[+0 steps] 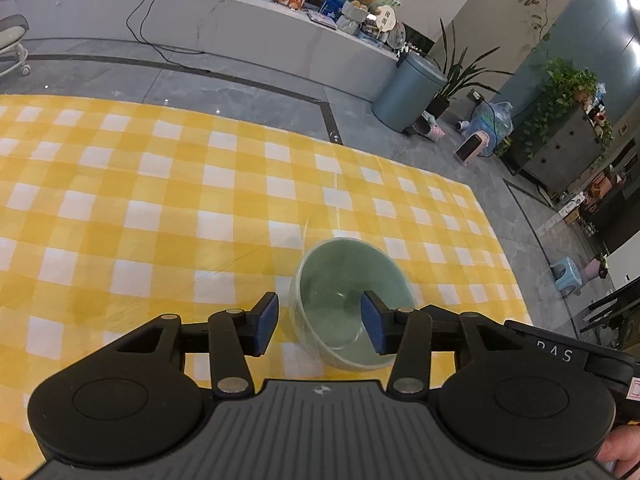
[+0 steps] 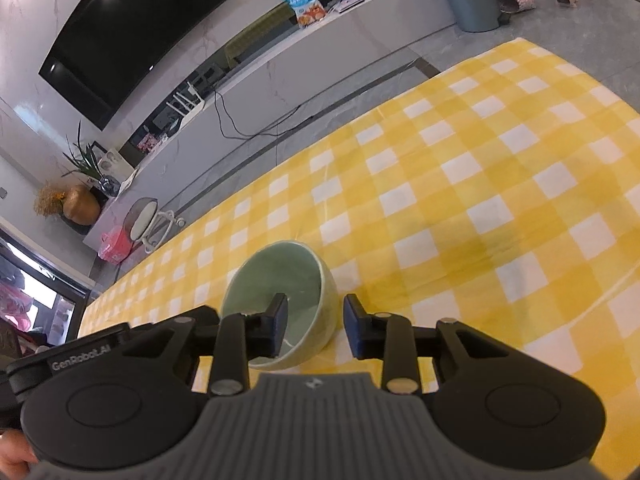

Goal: Organize plates and bowls
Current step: 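Close both tools on the pale green bowl's rim, then lift the pale green bowl with both tools and carry it over the nested bowls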

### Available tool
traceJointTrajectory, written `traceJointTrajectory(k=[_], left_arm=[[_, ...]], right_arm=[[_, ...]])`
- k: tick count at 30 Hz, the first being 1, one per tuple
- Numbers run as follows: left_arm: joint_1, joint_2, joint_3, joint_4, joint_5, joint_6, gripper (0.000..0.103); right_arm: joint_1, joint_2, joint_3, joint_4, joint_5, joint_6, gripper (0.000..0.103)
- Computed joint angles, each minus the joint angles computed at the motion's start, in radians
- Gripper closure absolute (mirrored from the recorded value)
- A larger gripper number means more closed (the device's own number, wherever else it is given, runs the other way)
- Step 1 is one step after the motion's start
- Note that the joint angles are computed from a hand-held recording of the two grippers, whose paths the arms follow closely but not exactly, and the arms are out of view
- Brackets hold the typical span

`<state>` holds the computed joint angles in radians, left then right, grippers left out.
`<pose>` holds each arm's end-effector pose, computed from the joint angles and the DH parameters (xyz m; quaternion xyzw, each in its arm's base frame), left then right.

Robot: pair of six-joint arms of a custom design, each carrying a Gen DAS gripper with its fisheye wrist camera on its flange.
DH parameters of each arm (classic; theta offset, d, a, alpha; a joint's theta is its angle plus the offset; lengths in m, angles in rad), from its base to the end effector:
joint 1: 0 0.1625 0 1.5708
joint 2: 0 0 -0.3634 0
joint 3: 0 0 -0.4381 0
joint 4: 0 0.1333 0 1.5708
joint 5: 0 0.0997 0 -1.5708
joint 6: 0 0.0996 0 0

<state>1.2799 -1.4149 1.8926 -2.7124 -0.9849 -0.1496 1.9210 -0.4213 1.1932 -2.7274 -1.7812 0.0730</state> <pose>0.0155 -0.6050 0.3162 -0.0300 0.9095 -0.3641 0.1983 0.3714 -0.6889 -0.0473 0.1150 -0.9695 0.2075 0.0608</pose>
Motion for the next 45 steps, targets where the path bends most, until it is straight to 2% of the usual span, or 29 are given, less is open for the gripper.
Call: traceJointTrajectory(k=[5, 8, 13, 22, 27, 30, 33, 36, 45], left_arm=[[0.016, 0.029, -0.023, 0.007, -0.008, -0.014, 0.05], [0.019, 0.039, -0.031, 0.011, 0.0, -0.01, 0.051], [0.024, 0.062, -0.052, 0.024, 0.001, -0.013, 0.057], [0.017, 0.096, -0.078, 0.059, 0.05, -0.018, 0.074], [0.011, 0.106, -0.083, 0.076, 0.094, -0.016, 0.088], [0.012, 0.11, -0.09, 0.085, 0.097, -0.029, 0.089], [-0.001, 0.12, -0.095, 0.098, 0.137, -0.029, 0.09], [-0.011, 0.123, -0.096, 0.107, 0.163, -0.027, 0.092], [-0.026, 0.104, -0.089, 0.16, 0.178, -0.07, 0.095]], right_arm=[[-0.006, 0.028, -0.041, 0.033, 0.008, 0.008, 0.072], [-0.006, 0.037, -0.049, 0.048, 0.004, 0.003, 0.077], [-0.002, 0.053, -0.064, 0.066, -0.007, -0.005, 0.081], [-0.002, 0.062, -0.073, 0.069, -0.02, -0.017, 0.085], [-0.005, 0.064, -0.071, 0.058, -0.017, -0.022, 0.084], [-0.01, 0.063, -0.064, 0.047, -0.004, -0.009, 0.084], [-0.014, 0.06, -0.058, 0.045, 0.007, 0.005, 0.084], [-0.01, 0.056, -0.053, 0.045, -0.005, 0.007, 0.086], [0.001, 0.049, -0.064, 0.105, -0.046, 0.045, 0.093]])
